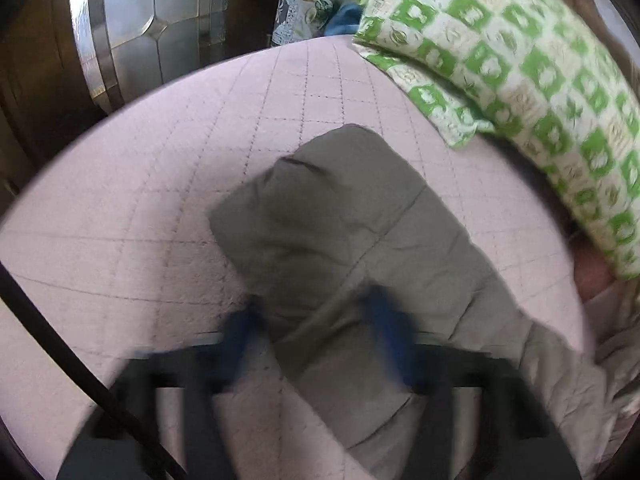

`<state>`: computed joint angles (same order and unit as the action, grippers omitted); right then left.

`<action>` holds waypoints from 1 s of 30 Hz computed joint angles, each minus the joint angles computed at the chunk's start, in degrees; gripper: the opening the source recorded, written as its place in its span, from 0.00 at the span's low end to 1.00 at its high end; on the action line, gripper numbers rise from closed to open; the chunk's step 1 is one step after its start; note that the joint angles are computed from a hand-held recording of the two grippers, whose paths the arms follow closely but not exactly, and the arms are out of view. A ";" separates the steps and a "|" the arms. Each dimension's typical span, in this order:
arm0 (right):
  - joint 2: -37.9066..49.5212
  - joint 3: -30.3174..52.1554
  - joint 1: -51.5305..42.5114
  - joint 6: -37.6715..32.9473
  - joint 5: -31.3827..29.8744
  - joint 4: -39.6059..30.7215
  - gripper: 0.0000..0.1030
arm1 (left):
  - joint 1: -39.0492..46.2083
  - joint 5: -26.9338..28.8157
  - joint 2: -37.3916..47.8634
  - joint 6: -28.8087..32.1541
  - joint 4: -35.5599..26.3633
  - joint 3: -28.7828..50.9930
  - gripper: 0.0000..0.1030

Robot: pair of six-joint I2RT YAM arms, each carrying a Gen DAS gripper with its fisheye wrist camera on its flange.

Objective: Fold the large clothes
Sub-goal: 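Grasp the sleeve cuff with the left tool and fold it across the body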

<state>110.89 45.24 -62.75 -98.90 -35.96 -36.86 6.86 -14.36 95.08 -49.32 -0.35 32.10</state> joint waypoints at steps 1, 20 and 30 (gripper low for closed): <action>0.23 0.12 0.00 -0.15 -0.08 -0.14 0.95 | -0.10 1.13 -1.20 0.33 -2.56 0.74 0.18; 0.98 7.58 -6.17 -1.93 -3.57 -12.63 0.84 | -58.77 -28.36 -0.82 -14.97 -50.59 54.44 0.12; 16.94 46.38 -18.02 -1.37 -10.72 -37.06 0.86 | -65.71 -17.37 33.29 -14.09 -45.78 81.43 0.12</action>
<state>127.82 91.63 -80.77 -100.26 -46.67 -73.92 -58.85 -31.72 128.37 -63.40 -46.12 113.53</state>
